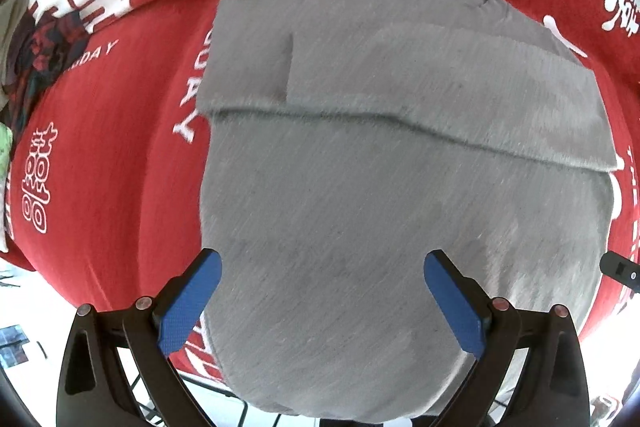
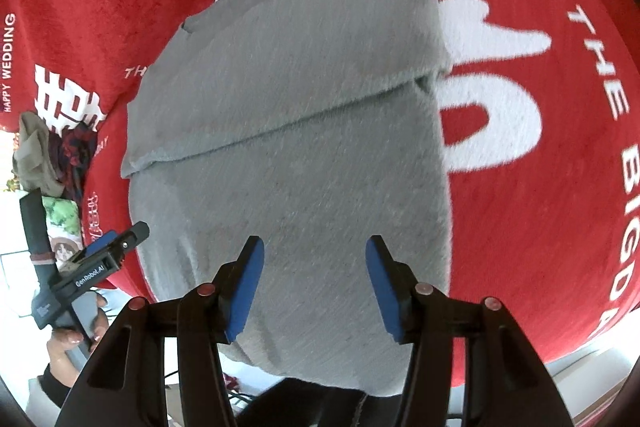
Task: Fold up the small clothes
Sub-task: 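Grasp the hem with both grippers and lift it toward the collar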
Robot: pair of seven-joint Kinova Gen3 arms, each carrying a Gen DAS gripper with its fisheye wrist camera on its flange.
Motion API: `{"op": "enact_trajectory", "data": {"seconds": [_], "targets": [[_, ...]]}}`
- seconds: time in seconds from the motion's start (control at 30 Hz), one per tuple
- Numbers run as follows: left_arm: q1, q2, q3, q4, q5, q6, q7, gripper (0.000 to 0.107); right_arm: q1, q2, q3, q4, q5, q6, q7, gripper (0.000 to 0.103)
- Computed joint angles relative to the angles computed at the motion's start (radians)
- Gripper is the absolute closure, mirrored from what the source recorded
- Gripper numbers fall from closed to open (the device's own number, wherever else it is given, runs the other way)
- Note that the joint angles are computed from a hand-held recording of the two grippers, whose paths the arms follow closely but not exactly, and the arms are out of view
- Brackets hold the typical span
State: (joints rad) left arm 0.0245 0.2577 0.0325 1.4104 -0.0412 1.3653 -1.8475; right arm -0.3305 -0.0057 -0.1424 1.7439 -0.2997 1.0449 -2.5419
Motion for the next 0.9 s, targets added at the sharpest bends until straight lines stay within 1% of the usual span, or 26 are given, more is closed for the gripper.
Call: {"op": "enact_trajectory", "data": {"seconds": [0.2,0.4,0.57,0.7,0.8,0.9], "targets": [[-0.082,-0.051,-0.027,0.091,0.045,-0.018,-0.101,0.006,-0.046,-0.023,-0.04,0.047,0.011,-0.056,-0.112,0.046],[-0.188,-0.084,-0.066,0.167,0.099,0.002,-0.233,0.006,-0.097,-0.071,-0.079,0.116,0.008,-0.115,-0.199,0.046],[-0.275,-0.094,-0.103,0.225,0.126,0.037,-0.354,0.006,-0.129,-0.16,-0.11,0.231,-0.05,-0.169,-0.251,0.046],[-0.328,-0.096,-0.123,0.276,0.14,0.041,-0.43,0.006,-0.158,-0.211,-0.145,0.312,-0.095,-0.198,-0.302,0.046],[-0.346,-0.092,-0.126,0.32,0.146,0.038,-0.471,0.006,-0.19,-0.211,-0.166,0.367,-0.131,-0.225,-0.304,0.046],[-0.354,-0.088,-0.127,0.365,0.141,0.032,-0.502,0.006,-0.231,-0.182,-0.182,0.427,-0.171,-0.289,-0.278,0.046]]}}
